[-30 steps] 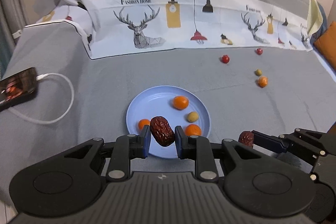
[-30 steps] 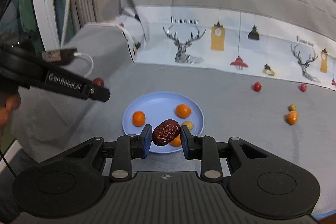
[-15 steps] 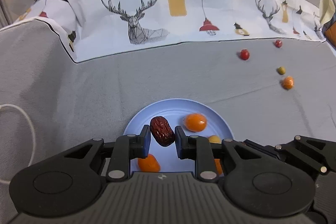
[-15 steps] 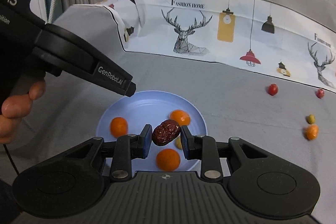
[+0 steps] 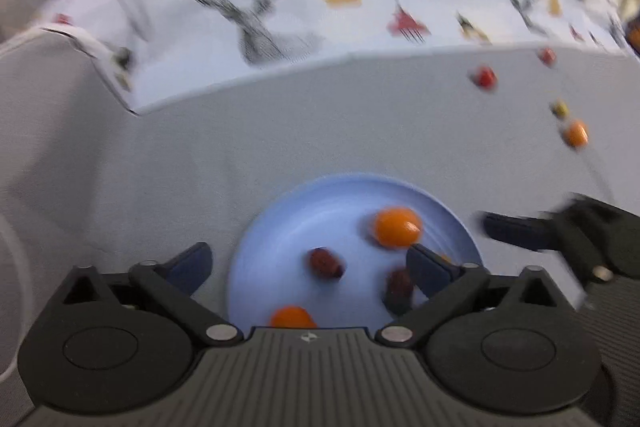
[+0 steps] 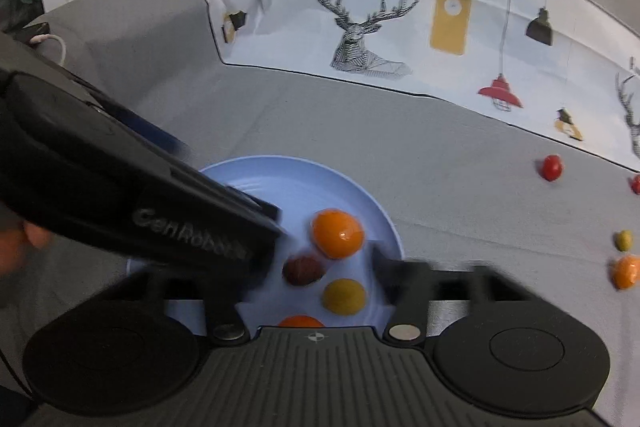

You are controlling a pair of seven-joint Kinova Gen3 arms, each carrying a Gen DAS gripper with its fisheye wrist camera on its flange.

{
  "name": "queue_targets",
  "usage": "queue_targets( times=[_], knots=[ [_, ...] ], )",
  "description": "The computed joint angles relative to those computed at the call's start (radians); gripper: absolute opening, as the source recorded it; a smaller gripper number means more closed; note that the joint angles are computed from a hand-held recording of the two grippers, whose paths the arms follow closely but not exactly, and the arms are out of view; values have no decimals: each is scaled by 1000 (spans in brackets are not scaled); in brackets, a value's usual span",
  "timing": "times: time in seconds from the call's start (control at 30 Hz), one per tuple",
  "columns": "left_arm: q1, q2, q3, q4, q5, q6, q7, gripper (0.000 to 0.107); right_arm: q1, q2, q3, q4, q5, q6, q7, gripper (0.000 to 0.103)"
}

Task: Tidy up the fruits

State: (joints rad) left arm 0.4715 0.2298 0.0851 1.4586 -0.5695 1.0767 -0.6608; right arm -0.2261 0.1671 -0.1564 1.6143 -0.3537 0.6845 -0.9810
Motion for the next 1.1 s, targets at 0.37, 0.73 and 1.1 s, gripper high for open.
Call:
queue_targets(
  times=[0.37, 0.73, 1.1],
  knots=[
    [73, -124, 88, -18, 55, 321, 175, 103, 76, -231, 100, 38, -105, 309, 52, 96],
    [237, -173, 247, -68, -43, 588, 452, 103, 41, -474, 212, 109, -115, 370, 25, 102],
    [449, -104, 276, -200, -210, 798, 559, 103, -36, -631, 312, 174, -134, 325, 49, 102]
  ],
)
